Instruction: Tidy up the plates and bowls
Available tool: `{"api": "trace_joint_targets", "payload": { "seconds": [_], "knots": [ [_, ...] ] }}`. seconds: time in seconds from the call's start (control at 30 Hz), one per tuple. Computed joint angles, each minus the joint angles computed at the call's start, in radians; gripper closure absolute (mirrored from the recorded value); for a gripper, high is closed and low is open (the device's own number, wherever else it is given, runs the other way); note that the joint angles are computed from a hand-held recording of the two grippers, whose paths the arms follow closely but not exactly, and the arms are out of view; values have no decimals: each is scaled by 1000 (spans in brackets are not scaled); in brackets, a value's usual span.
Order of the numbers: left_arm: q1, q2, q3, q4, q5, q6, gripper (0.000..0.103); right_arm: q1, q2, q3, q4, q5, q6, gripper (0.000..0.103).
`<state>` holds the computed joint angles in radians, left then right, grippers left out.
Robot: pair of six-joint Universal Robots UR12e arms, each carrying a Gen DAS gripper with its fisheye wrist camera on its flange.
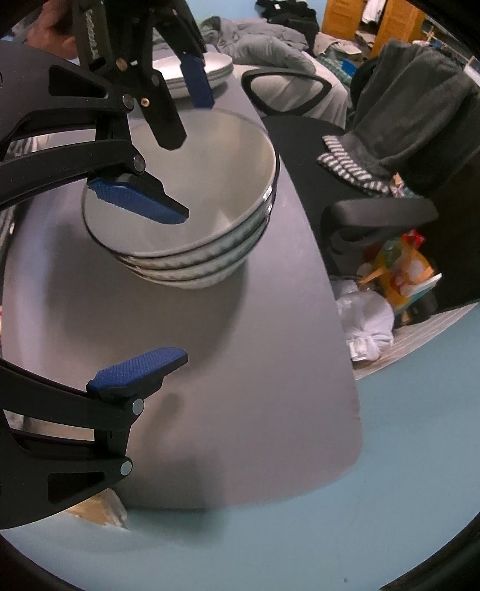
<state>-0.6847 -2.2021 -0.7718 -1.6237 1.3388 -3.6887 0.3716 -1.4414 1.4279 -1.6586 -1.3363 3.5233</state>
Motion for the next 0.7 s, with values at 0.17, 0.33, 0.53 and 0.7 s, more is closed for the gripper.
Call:
{"api": "trace_joint_targets", "payload": {
  "seconds": [0.17,0.33,0.53,0.7],
  "knots": [
    [11,-9,-1,-20,-51,-14,33,-9,9,-1,26,30,-8,34],
    [13,-33,35,-90,-66,-3,55,-12,19,-9,52,45,-15,40],
    [20,-33,24,-90,-103,-12,57,-20,21,-6,62,73,-19,46],
    [20,-35,18,-75,-118,-11,64,-23,23,-7,65,86,-19,50]
  ]
}}
